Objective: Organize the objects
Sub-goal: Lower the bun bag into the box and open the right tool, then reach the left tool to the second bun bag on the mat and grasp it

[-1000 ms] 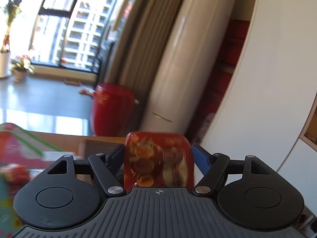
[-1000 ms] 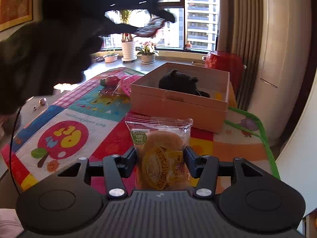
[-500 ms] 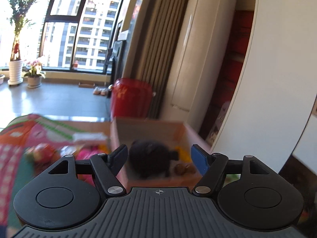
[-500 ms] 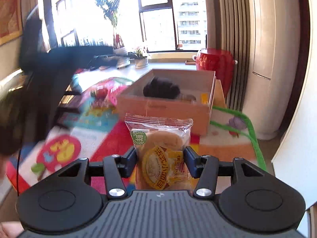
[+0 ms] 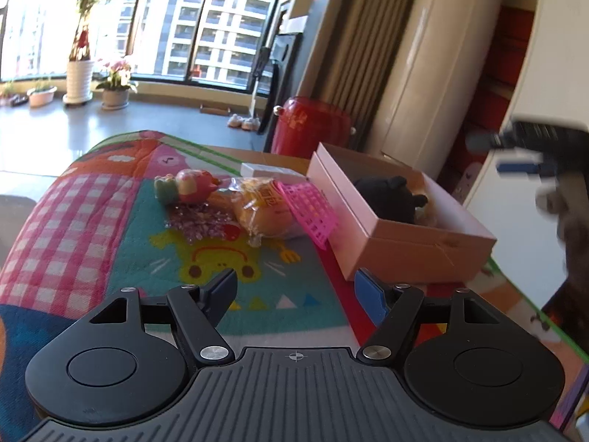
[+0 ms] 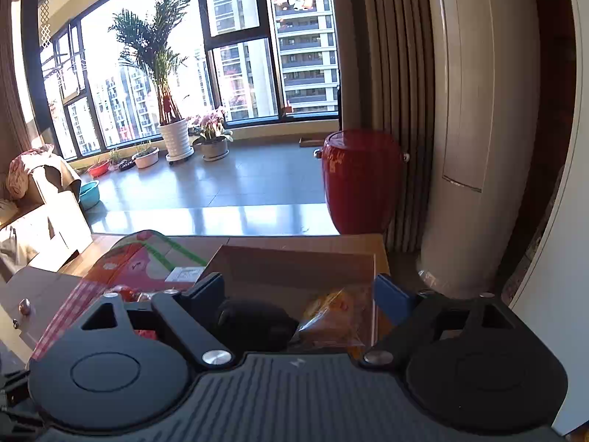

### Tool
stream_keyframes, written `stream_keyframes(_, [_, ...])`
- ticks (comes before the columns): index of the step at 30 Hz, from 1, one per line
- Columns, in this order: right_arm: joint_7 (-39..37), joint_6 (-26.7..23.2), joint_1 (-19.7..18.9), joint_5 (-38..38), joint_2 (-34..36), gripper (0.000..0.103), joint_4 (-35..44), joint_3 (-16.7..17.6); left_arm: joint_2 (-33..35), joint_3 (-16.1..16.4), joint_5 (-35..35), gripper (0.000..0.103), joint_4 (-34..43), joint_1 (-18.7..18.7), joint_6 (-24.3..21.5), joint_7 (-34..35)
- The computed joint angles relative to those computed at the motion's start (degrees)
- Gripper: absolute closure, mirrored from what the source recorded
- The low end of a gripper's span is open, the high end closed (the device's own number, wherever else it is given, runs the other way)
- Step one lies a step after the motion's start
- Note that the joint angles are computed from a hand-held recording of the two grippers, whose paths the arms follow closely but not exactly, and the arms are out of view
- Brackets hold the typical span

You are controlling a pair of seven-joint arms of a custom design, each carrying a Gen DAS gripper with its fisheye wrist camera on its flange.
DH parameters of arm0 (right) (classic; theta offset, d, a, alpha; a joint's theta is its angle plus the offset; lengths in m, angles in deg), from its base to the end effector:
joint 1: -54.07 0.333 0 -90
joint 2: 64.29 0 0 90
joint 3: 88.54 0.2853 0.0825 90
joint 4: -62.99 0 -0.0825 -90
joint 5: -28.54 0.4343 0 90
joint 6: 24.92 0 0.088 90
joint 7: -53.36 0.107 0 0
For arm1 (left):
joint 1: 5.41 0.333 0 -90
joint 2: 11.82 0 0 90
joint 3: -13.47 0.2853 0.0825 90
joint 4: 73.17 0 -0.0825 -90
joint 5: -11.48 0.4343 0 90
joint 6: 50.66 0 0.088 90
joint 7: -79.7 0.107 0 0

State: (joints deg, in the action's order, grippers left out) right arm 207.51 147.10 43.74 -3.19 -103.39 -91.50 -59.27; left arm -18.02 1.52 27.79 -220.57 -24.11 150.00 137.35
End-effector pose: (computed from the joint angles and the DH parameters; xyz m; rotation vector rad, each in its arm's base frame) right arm 0.4251 0.1801 0.4516 -1.4198 1.7647 -0.8483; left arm 0.4309 -0.2944 0.3552 -1.4864 2.0253 -1.3461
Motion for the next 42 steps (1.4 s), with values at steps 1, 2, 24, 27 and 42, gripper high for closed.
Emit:
stream_keyframes(1, [0.94, -0.07, -0.11, 0.01, -0.43, 0.002, -0.75, 0.91, 0.93, 0.75, 1.17, 0.028, 1.16, -0.30, 0.07, -1.80])
stream_keyframes(2, [2.33, -0.22, -0.22, -0.15, -1.66, 0.001, -2.02, 2.33, 2.02, 1.65, 3.53, 0.028, 2.54, -0.51, 0.44, -4.55])
stream_keyframes(24, [21.79, 6.79, -3.15, 0.36, -14.54, 0.000, -12.39, 26.79, 40.47, 2.50, -8.68, 0.044, 61.12, -3.77, -33.10, 11.42])
stream_keyframes(27, [21.04, 8.37, -4.04, 2.49, -13.74, 0.000, -12.67, 26.42, 43.90, -1.08, -10.72, 0.058, 66.81, -1.42, -40.74, 16.86])
stream_keyframes(42, [14.65, 10.18, -3.84, 12.34, -8.98, 0.000, -13.49, 24.25, 16.33, -25.32, -48.07, 0.069, 26.98, 21.27, -30.80, 63.38])
